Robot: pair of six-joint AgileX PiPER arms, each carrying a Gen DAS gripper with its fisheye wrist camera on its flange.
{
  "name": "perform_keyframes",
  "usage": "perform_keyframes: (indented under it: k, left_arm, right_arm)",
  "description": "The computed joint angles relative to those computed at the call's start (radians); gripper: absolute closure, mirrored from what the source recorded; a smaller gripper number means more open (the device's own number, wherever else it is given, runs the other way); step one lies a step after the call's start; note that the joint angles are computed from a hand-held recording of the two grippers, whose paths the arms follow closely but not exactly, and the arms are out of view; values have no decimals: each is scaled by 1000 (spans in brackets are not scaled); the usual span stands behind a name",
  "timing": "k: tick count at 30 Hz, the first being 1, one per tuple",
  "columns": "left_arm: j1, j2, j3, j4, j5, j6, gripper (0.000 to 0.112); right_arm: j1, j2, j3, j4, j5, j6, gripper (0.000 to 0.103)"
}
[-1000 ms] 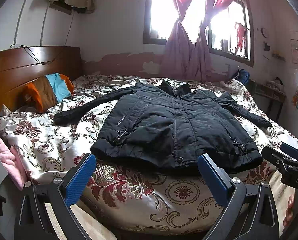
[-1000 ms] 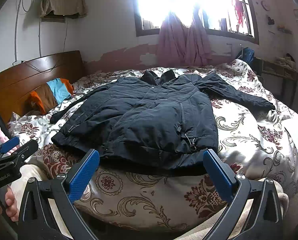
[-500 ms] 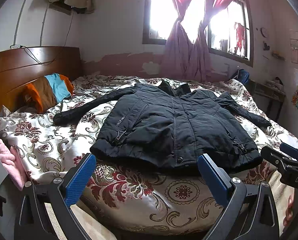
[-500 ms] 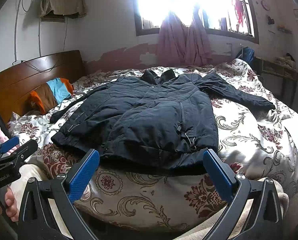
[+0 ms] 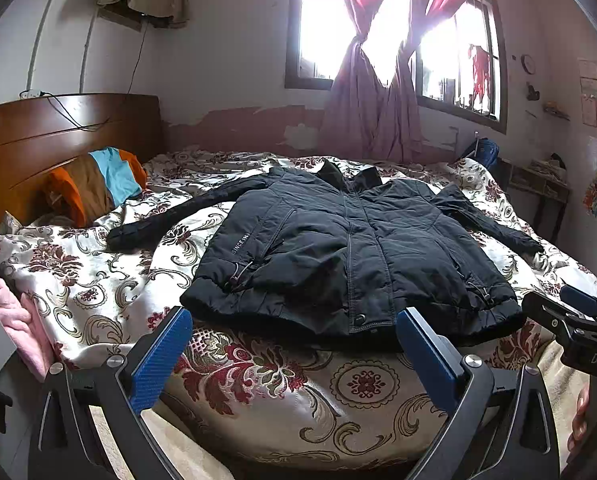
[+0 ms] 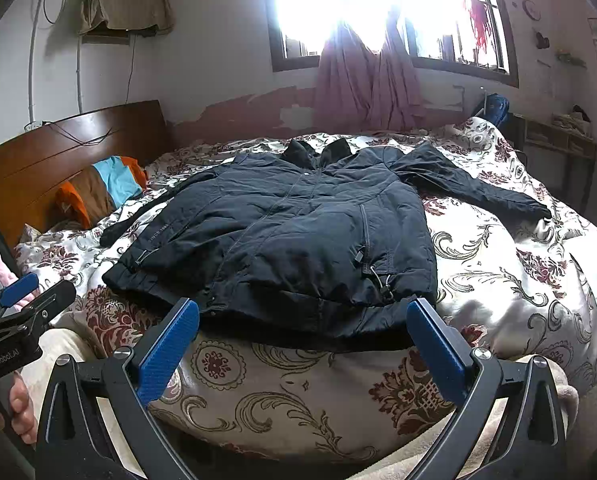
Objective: Fold large clothes
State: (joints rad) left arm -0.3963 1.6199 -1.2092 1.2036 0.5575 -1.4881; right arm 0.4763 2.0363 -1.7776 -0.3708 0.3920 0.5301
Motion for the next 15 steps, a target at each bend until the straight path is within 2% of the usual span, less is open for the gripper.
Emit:
perform_keyframes:
  k: [15]
  left_arm:
    - [-1,0,1,4,0,-3,10]
  right_arm:
    - [-1,4,-5,6,1,-5,1]
